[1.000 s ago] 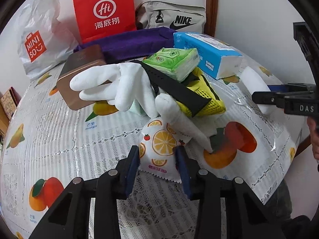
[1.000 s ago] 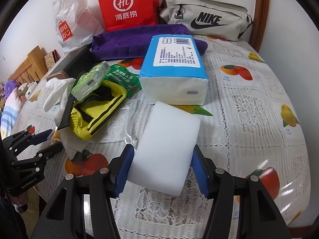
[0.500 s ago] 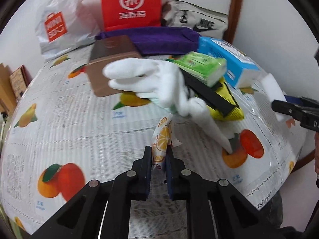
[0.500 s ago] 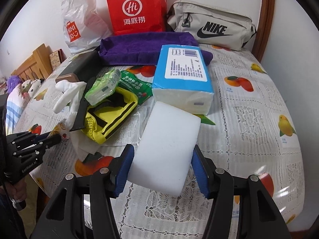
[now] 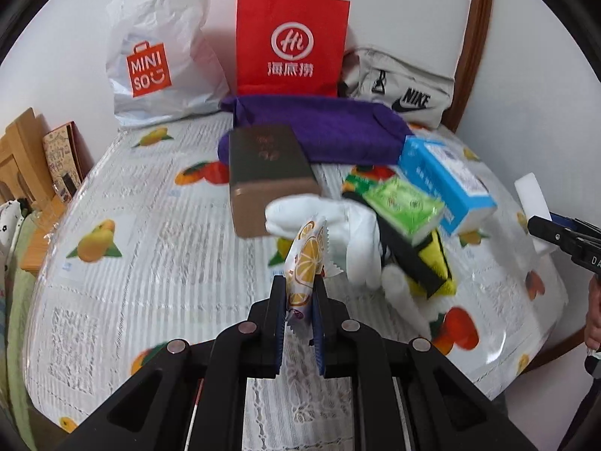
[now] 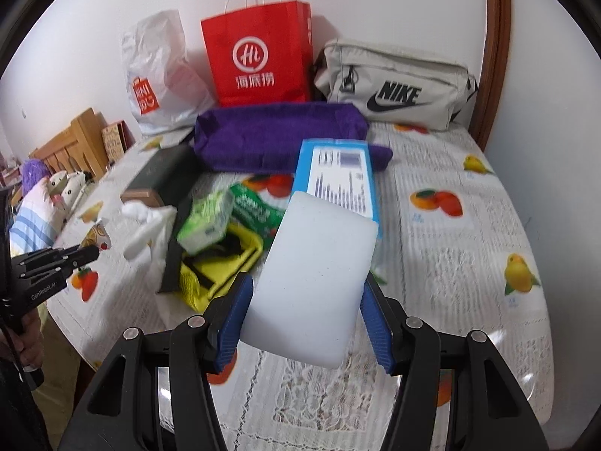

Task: Organize soft objects
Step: 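Carry the sachet with the left gripper onto the purple towel while the right gripper carries the sponge there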

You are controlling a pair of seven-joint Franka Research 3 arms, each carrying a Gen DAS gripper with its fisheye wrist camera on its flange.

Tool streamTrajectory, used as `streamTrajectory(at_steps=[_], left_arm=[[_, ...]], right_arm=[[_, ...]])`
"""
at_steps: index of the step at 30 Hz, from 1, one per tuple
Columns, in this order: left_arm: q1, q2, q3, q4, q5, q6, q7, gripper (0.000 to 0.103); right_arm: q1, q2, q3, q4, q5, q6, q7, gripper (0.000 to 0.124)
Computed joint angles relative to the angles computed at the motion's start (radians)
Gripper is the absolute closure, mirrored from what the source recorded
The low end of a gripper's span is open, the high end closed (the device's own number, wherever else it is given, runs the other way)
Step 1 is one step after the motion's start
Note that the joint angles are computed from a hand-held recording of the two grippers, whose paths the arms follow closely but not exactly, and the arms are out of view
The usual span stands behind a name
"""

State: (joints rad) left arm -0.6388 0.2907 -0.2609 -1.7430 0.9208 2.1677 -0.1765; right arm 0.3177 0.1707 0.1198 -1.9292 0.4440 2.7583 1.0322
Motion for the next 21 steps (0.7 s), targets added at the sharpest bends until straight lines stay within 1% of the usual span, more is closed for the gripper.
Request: streamTrajectory(at_steps=[5,9,12,17,21], left_arm=[[0.012,-0.015,0.008,0.016,0.014,-0.010,0.007,0.091],[0.024,-0.011,0.014,0.047,0.019,-0.022,0.020,0.090],[0.034,0.007,0.021,0.090,0.006,-0.042,0.062,0.090],[0.053,0.042,0.041,0.156,-0.014,-0.053,0.121,0.090],[0.075,0.073,0.064,0.201,-0.033,-0.032,0.153,0.090]], right_arm=[[0.002,0.034,0.004,0.081,-0.006,-0.013,-0.001,0.067],[-0.003,0.092,0.015,0.185,0.006,-0.057,-0.020,0.067],[0.003,0.145,0.013,0.268,-0.011,-0.078,-0.013,0.067],[0.016,0.264,0.006,0.447,-0.054,-0.143,0.026,0.067],[0.040,0.383,-0.016,0.623,-0.119,-0.200,0.092,0.067]])
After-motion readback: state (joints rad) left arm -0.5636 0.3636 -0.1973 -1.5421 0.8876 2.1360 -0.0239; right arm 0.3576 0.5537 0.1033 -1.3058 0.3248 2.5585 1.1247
